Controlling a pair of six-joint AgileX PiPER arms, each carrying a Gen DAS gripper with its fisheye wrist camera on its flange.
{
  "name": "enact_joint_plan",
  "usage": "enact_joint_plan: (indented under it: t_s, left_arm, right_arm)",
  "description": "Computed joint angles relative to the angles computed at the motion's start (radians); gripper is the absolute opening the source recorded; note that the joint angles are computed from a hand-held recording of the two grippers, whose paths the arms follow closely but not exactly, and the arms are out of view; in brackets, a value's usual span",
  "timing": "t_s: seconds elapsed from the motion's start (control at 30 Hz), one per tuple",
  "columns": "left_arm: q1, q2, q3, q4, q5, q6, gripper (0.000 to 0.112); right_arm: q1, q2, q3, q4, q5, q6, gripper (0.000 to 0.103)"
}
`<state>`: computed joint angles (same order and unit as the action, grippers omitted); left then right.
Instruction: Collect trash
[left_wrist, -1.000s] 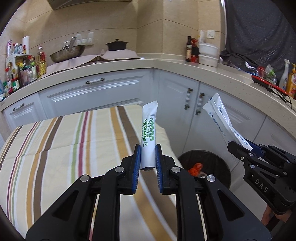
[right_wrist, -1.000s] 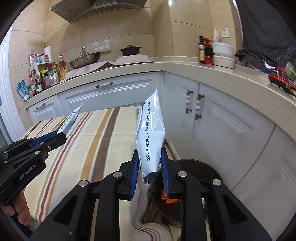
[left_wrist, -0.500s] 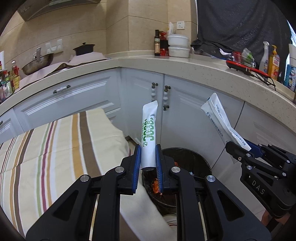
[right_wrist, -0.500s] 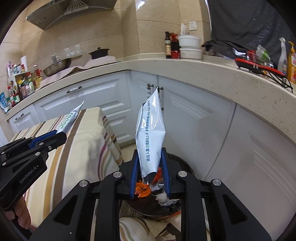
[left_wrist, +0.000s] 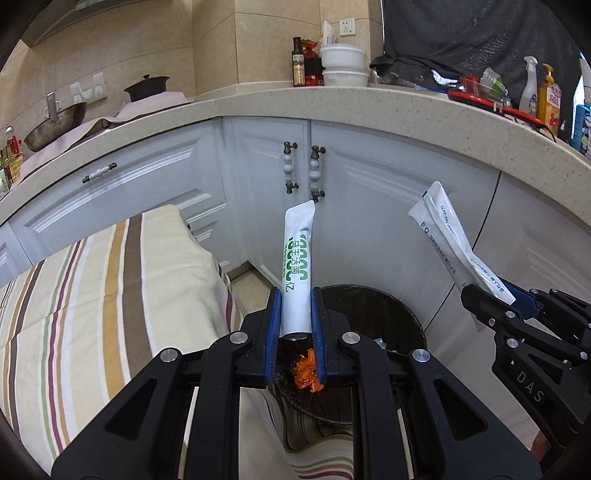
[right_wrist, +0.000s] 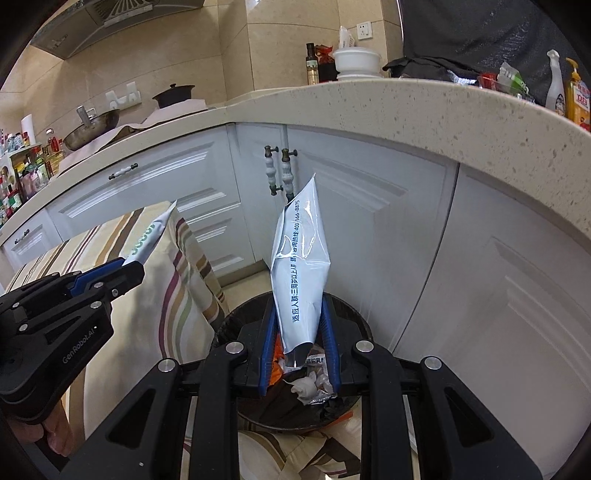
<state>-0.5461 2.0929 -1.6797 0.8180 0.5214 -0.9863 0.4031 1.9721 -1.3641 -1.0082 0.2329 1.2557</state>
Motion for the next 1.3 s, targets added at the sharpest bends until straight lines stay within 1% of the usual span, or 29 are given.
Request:
enact_joint_plan:
  t_s: [0.13,0.3,0.33,0.37,0.4,0.43,0.47,0.5,0.57,0.63,0.83,0.97,1.03,1.17,1.23,1.3]
  left_arm:
    - [-0.003,0.053,-0.073,-0.037,0.023,0.044,0.016]
    - [-0.003,0.117,-0.167,-0.076,0.049,0.100,0.017]
    - [-0.003,0.132,-0.190,-0.084,0.058,0.110,0.019]
    - [-0.001,0.143,-0.208,-0.097,0.066,0.124,0.021]
    - [0.002,0.160,-0.240,-0.128,0.080,0.154,0.025]
    - [0.005,0.170,-0.258,-0.147,0.088,0.169,0.032]
    - [0.007,0.177,-0.272,-0.156,0.096,0.175,0.039]
    - [0.008,0.180,-0.277,-0.155,0.097,0.167,0.051]
    - [0.008,0.176,-0.271,-0.132,0.090,0.143,0.052]
    - [0.003,0.176,-0.271,-0.107,0.094,0.130,0.052]
    - [0.002,0.167,-0.259,-0.096,0.094,0.114,0.054]
    - [-0.001,0.148,-0.234,-0.072,0.089,0.091,0.055]
    - [-0.003,0.135,-0.217,-0.054,0.083,0.073,0.062]
    - [-0.010,0.101,-0.172,-0.008,0.068,0.030,0.064]
    - [-0.011,0.083,-0.144,0.012,0.058,0.006,0.069]
    - [-0.013,0.061,-0.114,0.034,0.049,-0.020,0.070]
  right_arm:
    - [-0.019,0.026,-0.021,0.055,-0.011,-0.052,0.024]
    - [-0.035,0.061,-0.059,0.085,-0.015,-0.088,0.024]
    - [-0.037,0.067,-0.066,0.083,-0.014,-0.087,0.026]
    - [-0.041,0.076,-0.074,0.081,-0.017,-0.083,0.033]
    - [-0.044,0.085,-0.082,0.073,-0.015,-0.071,0.038]
    - [-0.044,0.093,-0.095,0.083,-0.009,-0.078,0.047]
    - [-0.046,0.099,-0.101,0.074,-0.005,-0.064,0.050]
    - [-0.050,0.102,-0.103,0.081,-0.007,-0.067,0.050]
    - [-0.053,0.103,-0.103,0.083,-0.008,-0.063,0.050]
    - [-0.053,0.096,-0.093,0.044,-0.008,-0.019,0.052]
    - [-0.049,0.077,-0.077,-0.055,0.010,0.083,0.057]
    - [-0.048,0.067,-0.070,-0.088,0.022,0.121,0.060]
    - [-0.045,0.063,-0.067,-0.100,0.026,0.135,0.062]
    - [-0.035,0.046,-0.049,-0.140,0.034,0.178,0.066]
    - [-0.028,0.036,-0.038,-0.162,0.040,0.202,0.068]
    - [-0.022,0.024,-0.026,-0.185,0.044,0.227,0.069]
